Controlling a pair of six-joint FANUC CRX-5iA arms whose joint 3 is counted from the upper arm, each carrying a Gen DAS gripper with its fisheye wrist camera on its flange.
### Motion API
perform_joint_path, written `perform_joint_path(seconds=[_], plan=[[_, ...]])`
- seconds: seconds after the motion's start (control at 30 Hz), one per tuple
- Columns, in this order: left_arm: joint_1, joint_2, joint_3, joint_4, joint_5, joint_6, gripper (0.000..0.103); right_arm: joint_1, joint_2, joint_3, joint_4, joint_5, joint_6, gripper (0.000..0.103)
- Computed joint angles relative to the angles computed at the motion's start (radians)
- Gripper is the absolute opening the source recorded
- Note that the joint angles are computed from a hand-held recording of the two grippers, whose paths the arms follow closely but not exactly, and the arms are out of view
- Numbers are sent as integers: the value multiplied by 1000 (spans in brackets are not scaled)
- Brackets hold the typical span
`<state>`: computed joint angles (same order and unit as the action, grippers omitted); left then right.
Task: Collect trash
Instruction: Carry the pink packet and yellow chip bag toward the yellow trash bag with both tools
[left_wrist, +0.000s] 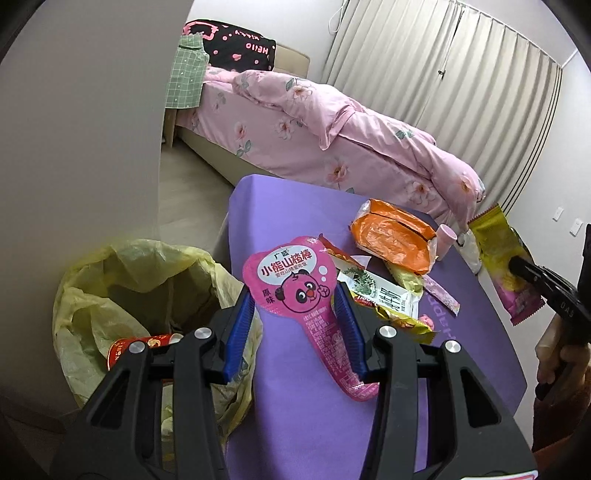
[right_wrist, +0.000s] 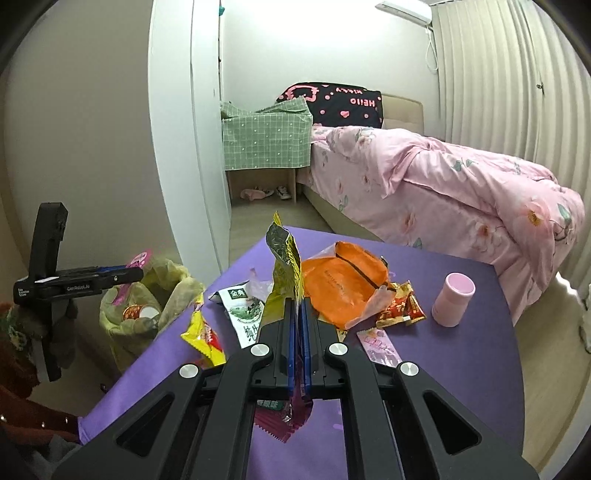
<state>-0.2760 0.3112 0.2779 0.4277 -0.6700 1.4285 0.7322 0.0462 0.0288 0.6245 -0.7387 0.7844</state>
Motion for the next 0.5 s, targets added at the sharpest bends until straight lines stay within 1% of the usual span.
perform_joint_path(seconds=[0.13, 0.27, 0.4, 0.5], plan=[[6, -22, -23, -23, 9, 10, 42, 12, -2, 4, 12, -20, 2, 5], [15, -62, -43, -75, 38, 36, 42, 20, -1, 14, 33, -2, -9, 5], [34, -84, -25, -171, 27, 114, 42, 22, 29, 65, 2, 22, 24, 5], [58, -99, -1, -275, -14, 203, 42, 23, 69, 132, -59, 36, 81, 5]])
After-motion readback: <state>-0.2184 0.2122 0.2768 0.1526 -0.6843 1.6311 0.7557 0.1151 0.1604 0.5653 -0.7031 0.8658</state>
